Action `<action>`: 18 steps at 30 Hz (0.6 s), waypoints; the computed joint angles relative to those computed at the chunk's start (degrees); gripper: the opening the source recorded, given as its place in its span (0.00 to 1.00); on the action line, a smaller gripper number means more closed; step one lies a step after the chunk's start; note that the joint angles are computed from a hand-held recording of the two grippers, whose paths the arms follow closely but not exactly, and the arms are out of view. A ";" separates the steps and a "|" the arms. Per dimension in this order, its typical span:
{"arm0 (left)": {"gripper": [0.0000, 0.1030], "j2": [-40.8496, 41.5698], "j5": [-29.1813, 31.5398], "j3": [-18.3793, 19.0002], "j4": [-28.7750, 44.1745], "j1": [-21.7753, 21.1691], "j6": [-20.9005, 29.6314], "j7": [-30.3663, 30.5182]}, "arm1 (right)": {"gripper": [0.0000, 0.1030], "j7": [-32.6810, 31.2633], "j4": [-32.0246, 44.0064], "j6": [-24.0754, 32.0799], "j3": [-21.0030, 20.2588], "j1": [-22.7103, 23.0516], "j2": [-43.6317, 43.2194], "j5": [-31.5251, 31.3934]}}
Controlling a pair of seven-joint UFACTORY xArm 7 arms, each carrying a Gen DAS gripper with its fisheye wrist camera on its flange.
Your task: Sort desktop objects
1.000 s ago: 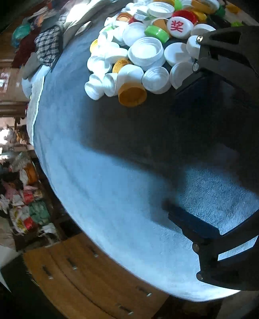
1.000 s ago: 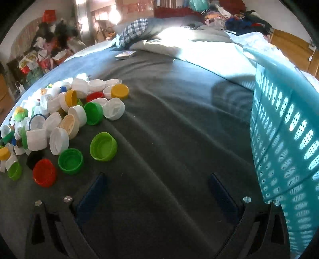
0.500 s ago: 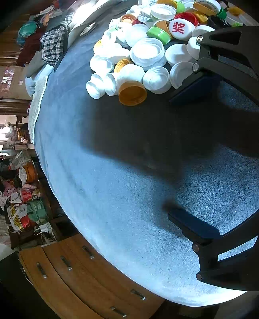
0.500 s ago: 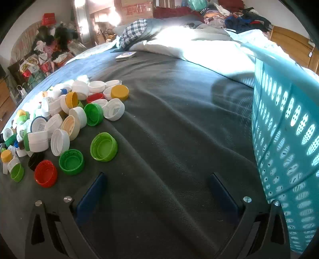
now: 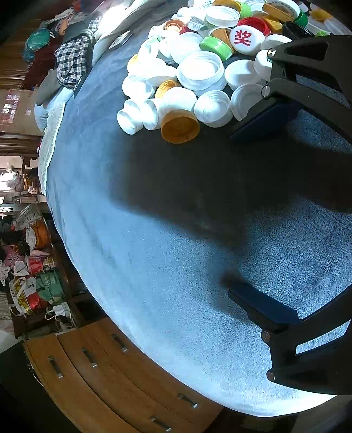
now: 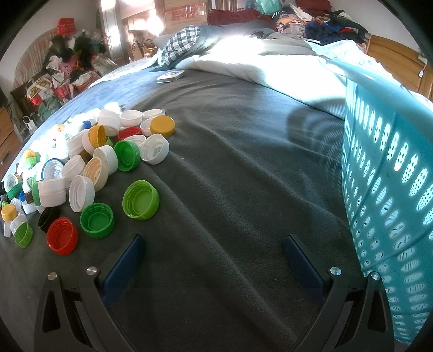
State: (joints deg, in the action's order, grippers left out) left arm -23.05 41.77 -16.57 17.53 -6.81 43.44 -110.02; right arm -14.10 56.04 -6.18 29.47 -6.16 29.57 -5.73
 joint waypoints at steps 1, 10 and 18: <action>0.99 -0.07 0.02 0.11 0.00 0.02 -0.08 0.09 | 1.00 0.04 0.01 0.02 -0.01 0.04 -0.02 0.00; 0.99 -0.04 0.35 0.19 -0.05 0.42 -0.57 0.10 | 1.00 0.20 -0.04 -0.11 -0.13 0.11 -0.02 -0.10; 0.99 0.02 0.42 0.15 -0.03 0.51 -0.59 0.08 | 1.00 0.39 -0.08 -0.17 -0.21 0.15 -0.04 -0.25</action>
State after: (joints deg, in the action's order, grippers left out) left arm -23.03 42.20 -16.43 17.50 -6.30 42.85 -109.94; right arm -13.72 55.95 -6.35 29.27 -6.02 29.53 -5.98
